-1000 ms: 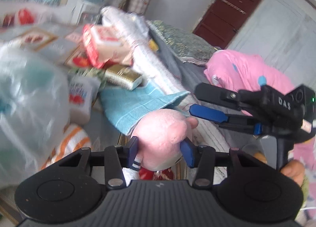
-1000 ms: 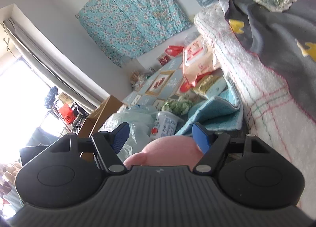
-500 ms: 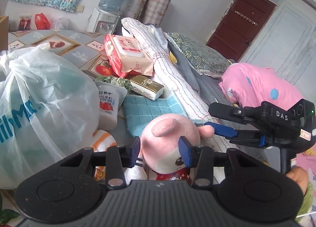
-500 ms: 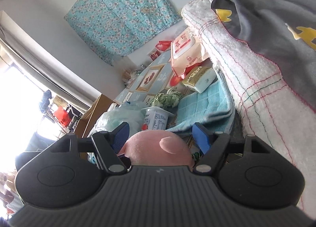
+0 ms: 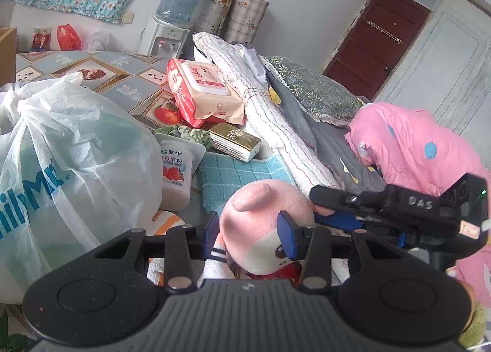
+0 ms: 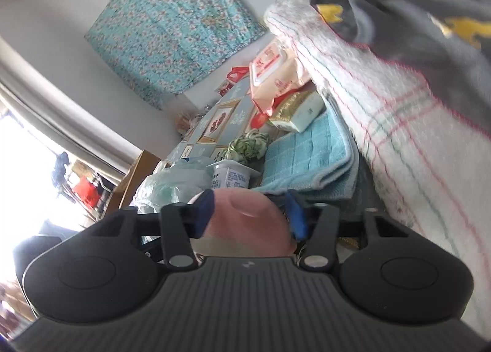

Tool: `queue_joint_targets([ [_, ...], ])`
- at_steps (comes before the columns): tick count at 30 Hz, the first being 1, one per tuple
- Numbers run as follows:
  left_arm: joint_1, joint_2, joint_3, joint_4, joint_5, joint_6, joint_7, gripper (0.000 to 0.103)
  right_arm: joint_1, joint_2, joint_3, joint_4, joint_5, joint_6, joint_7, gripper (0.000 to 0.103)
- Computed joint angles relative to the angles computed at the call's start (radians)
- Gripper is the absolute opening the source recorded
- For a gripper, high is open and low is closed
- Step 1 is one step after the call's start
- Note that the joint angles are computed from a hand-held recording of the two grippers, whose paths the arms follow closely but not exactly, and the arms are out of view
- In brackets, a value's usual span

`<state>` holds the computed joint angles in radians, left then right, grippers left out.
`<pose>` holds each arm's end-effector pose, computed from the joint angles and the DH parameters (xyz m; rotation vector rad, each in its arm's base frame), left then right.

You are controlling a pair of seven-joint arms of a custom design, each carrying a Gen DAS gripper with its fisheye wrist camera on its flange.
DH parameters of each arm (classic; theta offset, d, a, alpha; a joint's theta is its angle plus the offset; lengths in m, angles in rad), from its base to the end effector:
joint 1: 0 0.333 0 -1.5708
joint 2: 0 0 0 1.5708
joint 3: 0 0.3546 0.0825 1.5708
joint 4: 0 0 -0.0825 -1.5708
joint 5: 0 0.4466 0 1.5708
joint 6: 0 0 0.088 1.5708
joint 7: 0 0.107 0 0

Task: Organize soft objects
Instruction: 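Lift the pink plush toy off the blue towel with both tools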

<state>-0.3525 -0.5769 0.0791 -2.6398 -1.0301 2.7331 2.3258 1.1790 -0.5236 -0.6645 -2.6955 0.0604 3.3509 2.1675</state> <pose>0.4287 -0.0849 0.4892 -1.7304 2.0968 -1.3506 0.4140 0.2063 0.4836 -1.2358 1.6231 0.1024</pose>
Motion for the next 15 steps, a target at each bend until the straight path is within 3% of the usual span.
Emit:
queue_joint_targets([
  [4, 0.0, -0.002, 0.002, -0.001, 0.004, -0.005, 0.008, 0.043, 0.086, 0.005, -0.09, -0.007, -0.03, 0.075, 0.04, 0.031],
  [7, -0.002, -0.006, 0.007, -0.005, 0.002, -0.014, 0.021, 0.043, 0.034, 0.035, -0.04, -0.005, -0.055, 0.092, 0.066, 0.022],
  [11, 0.003, -0.011, 0.001, -0.007, 0.009, -0.023, 0.029, 0.043, -0.032, 0.054, 0.019, -0.005, -0.099, 0.095, 0.091, 0.019],
  [15, 0.003, -0.022, -0.001, -0.013, 0.013, -0.03, 0.029, 0.043, -0.054, 0.061, 0.031, -0.002, -0.159, 0.098, 0.12, 0.017],
])
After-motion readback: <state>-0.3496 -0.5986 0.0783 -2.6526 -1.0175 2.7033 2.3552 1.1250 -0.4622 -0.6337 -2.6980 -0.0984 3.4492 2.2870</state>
